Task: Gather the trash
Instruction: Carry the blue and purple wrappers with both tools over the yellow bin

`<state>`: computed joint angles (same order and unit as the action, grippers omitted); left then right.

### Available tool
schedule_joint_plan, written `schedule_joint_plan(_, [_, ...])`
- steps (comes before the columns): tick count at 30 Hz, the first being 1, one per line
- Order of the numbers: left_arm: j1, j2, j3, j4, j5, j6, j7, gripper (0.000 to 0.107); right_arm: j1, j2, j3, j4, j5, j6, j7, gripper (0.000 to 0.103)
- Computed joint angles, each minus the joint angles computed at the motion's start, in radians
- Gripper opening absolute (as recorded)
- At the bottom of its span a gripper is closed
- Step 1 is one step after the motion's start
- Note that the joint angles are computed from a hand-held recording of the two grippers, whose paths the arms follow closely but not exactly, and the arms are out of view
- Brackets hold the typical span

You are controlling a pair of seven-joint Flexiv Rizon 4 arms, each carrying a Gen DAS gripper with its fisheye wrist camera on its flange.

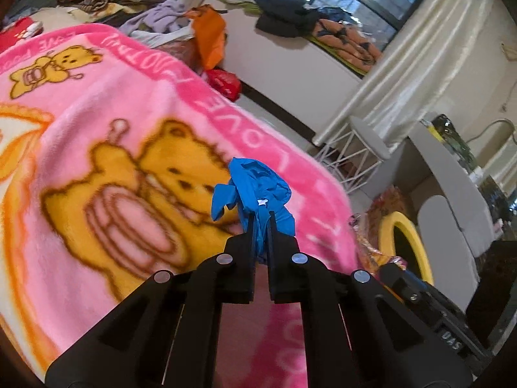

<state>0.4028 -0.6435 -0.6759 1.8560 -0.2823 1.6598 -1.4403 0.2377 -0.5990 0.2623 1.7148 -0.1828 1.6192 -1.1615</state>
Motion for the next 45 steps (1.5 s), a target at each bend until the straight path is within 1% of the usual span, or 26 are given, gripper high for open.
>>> schedule_joint_plan(7, [0.025,0.018,-0.067,0.03,0.038,0.019,0.013,0.003,-0.003,0.059,-0.039,0.083,0.009,0.056,0.015,0.023])
schedule_joint_plan(11, [0.042,0.026,-0.102,0.045,0.062,0.026,0.01,0.003,0.006,0.087,-0.075,0.122,0.009,0.082,0.037,0.023])
schedule_joint_plan(19, [0.056,0.038,-0.14,0.059,0.1,0.033,-0.001,0.003,0.024,0.127,-0.137,0.185,0.003,0.119,0.076,0.023])
schedule_joint_plan(27, [0.039,0.049,-0.147,0.055,0.114,0.02,0.016,0.003,0.077,0.165,-0.228,0.248,0.015,0.155,0.11,0.023])
schedule_joint_plan(33, [0.023,0.053,-0.157,0.05,0.111,0.009,0.045,0.003,0.132,0.195,-0.311,0.291,0.043,0.17,0.129,0.023])
schedule_joint_plan(38, [-0.008,0.052,-0.155,0.038,0.101,-0.005,0.077,0.003,0.161,0.212,-0.366,0.317,0.068,0.177,0.142,0.023])
schedule_joint_plan(45, [-0.073,0.049,-0.131,0.014,0.072,-0.031,0.129,0.003,0.227,0.225,-0.466,0.347,0.106,0.182,0.15,0.023])
